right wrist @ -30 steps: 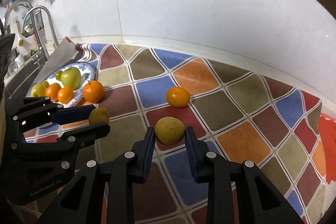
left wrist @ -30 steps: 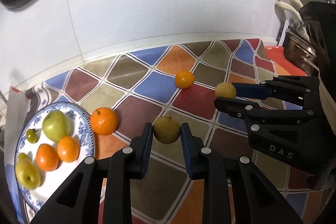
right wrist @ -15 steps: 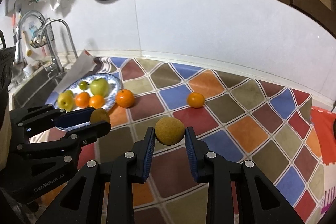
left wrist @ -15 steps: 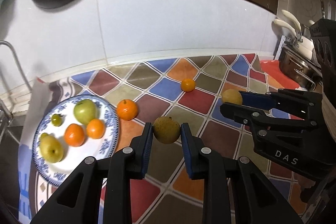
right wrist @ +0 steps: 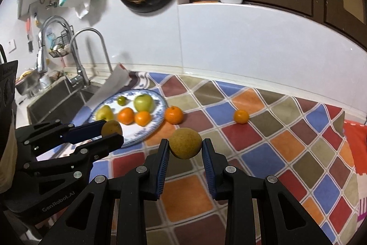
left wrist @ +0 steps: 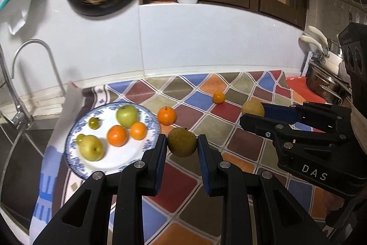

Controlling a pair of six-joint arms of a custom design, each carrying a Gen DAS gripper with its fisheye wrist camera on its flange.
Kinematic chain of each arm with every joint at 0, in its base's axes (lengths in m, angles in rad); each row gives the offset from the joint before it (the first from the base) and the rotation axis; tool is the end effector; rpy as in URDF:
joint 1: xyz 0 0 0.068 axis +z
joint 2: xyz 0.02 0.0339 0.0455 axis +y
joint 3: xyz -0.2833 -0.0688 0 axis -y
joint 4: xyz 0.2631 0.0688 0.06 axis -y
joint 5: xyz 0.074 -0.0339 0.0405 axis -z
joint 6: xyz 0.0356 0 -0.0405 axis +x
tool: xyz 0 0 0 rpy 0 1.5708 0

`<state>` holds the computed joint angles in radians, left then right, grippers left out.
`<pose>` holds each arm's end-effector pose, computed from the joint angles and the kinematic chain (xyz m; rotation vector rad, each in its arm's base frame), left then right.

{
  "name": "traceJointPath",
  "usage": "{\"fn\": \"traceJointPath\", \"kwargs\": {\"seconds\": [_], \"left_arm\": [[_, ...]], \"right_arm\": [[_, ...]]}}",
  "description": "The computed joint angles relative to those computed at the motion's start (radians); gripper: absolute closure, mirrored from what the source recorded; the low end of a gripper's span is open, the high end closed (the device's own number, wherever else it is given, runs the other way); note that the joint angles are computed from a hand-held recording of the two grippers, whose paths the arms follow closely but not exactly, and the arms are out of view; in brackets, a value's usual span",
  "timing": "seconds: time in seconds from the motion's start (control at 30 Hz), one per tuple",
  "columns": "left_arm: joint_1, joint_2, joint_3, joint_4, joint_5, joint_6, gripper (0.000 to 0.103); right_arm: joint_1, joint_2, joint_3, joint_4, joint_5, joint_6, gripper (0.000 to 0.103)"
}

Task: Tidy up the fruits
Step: 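Carry the brown pear with the left tool while the right tool carries the yellow fruit to the plate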

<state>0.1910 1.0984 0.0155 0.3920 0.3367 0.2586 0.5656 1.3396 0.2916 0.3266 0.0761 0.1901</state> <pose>0.1498 0.0170 0.0929 0.2517 2.2051 -0.1344 0.1877 0.1160 0.1189 -0.3918 2.2751 0.3034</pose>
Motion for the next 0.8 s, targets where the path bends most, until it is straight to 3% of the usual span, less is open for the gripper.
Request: {"fn": "traceJointPath", "kwargs": {"seconds": [0.17,0.3,0.57,0.8], "left_arm": [[0.204,-0.147,0.013,-0.175,0.144,0.117,0.076],[0.363,-0.172,0.044,-0.263,0.259,0.219,0.076],[0.598,-0.042,0.124,-0.300,0.415,0.403,0.076],[0.687,0.125,0.206,-0.254,0.466,0.486,0.076]], "right_arm": [[0.102,-0.014,0.028,-0.023,0.065,0.050,0.073],[0.186,0.003,0.061,-0.027,0.115,0.087,0.073],[0.310,0.100,0.151,-0.012,0.191,0.151,0.073],[0.358,0.206,0.240,0.004,0.217,0.180,0.073]]}}
